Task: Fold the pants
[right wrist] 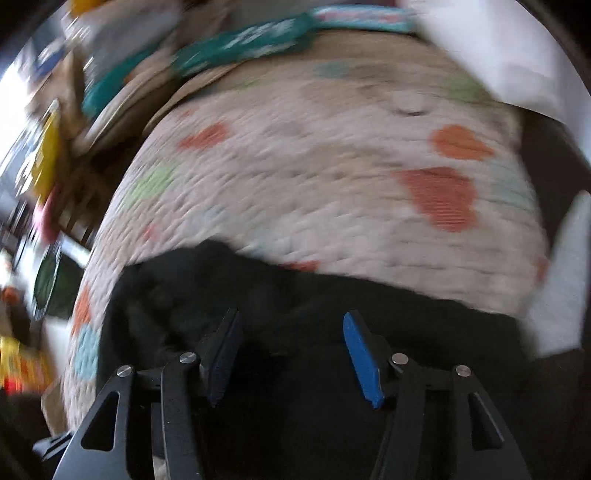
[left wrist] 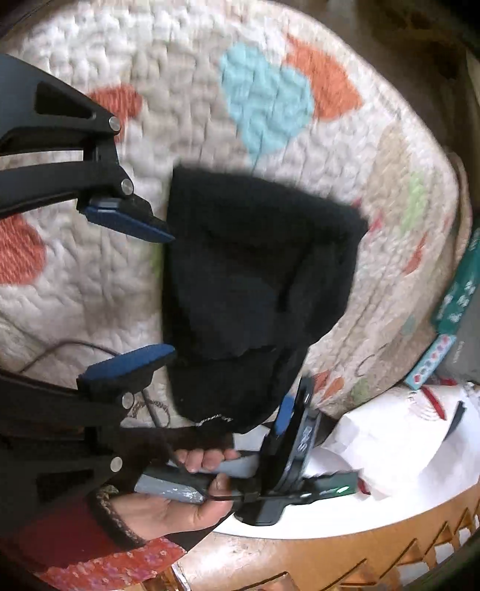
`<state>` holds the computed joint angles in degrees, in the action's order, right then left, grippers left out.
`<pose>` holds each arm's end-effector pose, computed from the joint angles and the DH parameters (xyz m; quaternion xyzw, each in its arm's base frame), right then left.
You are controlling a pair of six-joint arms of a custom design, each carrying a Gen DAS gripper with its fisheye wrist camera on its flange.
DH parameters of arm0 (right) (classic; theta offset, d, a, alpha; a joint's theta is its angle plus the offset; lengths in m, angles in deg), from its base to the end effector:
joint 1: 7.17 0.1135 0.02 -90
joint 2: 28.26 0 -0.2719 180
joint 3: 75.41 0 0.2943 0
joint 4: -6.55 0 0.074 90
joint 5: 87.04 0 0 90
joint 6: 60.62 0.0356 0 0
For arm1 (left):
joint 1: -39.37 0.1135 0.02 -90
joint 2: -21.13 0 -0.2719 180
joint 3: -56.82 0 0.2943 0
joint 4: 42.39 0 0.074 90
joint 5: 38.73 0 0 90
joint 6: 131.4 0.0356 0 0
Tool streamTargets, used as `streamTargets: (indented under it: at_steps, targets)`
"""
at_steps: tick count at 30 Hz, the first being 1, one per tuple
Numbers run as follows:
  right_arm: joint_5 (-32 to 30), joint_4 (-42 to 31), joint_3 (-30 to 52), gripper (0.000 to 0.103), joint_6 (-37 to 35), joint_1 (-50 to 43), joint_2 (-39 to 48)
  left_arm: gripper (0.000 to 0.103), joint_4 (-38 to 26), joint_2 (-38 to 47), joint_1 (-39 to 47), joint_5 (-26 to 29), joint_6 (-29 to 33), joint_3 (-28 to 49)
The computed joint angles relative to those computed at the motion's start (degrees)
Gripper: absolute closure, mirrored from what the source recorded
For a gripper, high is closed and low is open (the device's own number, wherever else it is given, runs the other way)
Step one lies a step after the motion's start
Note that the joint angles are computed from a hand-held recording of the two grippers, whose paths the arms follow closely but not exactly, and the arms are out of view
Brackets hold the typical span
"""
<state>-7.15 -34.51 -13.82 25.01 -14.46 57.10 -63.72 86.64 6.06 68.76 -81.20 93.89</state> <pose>0.3120 -0.0336 0.1672 0.0056 0.9724 0.0635 0.2247 0.1912 -0.1384 0.1384 -0.0003 0.9296 -0.3171 0.1880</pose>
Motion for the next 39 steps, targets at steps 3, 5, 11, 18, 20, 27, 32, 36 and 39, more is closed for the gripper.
streamTargets:
  at_steps: [3,5,11,18,20,27,32,36,39]
  targets:
    - [-4.81,0.86,-1.31,0.041,2.10,-1.91,-3.63,0.045,-1.99,-0.55,3.31,-2.33,-0.17,0.03]
    - [-11.70,-0.15,-2.00,0.043,3.08,-0.76,-5.13,0.045,-0.93,2.48,5.07,-3.90,-0.56,0.90]
    - [-15.13,-0.03,-2.65,0.044,1.76,10.56,-1.20,0.045,5.83,16.86,5.73,-5.11,0.45,6.34]
    - [6.72,2.75,-0.75,0.044,1.70,15.38,6.04,0.063,9.93,22.72,1.62,-7.22,4.75,8.23]
    - [4.47,2.39,0.75,0.044,0.28,16.51,5.13,0.067,11.65,22.80,2.36,-6.52,4.55,7.32]
    - [1.64,-5.11,19.63,0.060,-2.11,25.53,20.62,0.069,16.33,23.15,4.44,-3.91,4.10,5.15]
    - [14.27,-13.68,33.65,0.094,-2.94,31.67,34.92,0.069,17.91,21.83,3.80,-5.61,3.34,3.13]
    - [19.46,-14.50,38.00,0.089,2.38,30.19,36.00,0.069,16.32,19.53,1.60,-8.44,2.95,2.24]
    - [11.51,-12.48,32.35,0.089,6.03,26.50,28.76,0.069,14.17,18.04,0.80,-9.52,2.57,2.22]
